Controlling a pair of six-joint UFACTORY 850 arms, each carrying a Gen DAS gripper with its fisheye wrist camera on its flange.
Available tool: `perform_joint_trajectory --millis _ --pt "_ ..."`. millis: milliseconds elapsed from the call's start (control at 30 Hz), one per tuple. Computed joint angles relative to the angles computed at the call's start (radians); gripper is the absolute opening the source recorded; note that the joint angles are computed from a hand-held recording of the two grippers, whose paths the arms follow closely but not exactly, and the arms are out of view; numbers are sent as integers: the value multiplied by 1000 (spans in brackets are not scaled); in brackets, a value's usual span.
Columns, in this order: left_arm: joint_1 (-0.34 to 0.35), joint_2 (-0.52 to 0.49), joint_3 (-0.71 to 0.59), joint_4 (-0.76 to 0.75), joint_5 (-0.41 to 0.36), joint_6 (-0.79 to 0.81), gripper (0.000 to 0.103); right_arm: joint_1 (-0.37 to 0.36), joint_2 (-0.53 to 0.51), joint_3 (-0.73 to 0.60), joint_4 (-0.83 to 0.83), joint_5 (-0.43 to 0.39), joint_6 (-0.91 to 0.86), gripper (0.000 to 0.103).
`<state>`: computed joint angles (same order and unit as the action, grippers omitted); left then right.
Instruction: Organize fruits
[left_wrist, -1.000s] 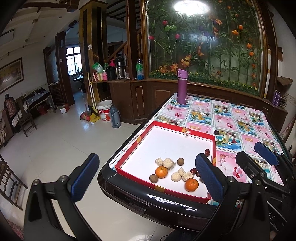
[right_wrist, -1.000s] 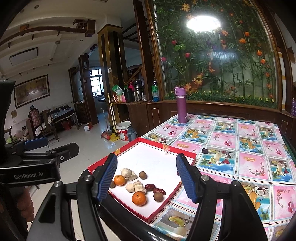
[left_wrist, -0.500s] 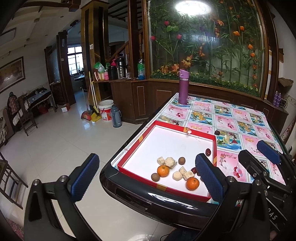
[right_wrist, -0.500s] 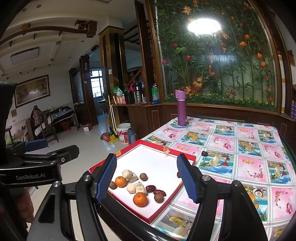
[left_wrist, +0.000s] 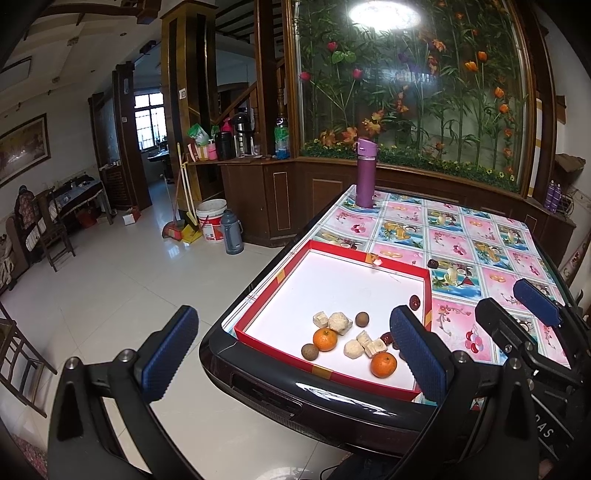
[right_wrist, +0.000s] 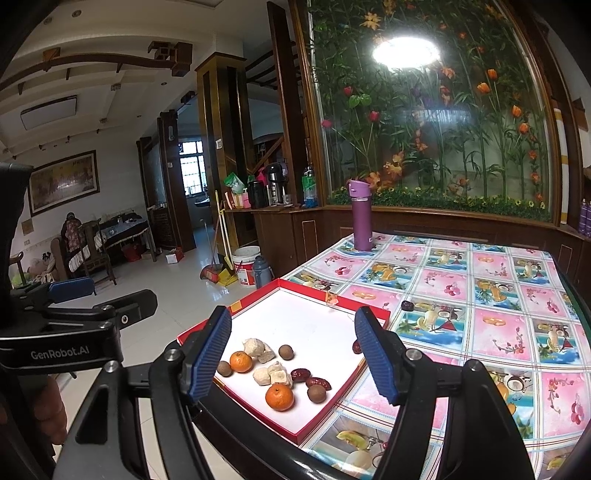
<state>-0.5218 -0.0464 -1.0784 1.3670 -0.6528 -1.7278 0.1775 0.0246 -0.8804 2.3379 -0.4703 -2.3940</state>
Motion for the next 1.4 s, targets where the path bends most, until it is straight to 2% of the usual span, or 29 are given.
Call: perform_joint_trajectory --millis 1200,1400 --pt "-10 35 2 -10 17 25 103 -9 6 5 12 -6 -9 70" --pt "-15 35 -1 3 -1 31 103 -7 7 6 15 -6 -12 70"
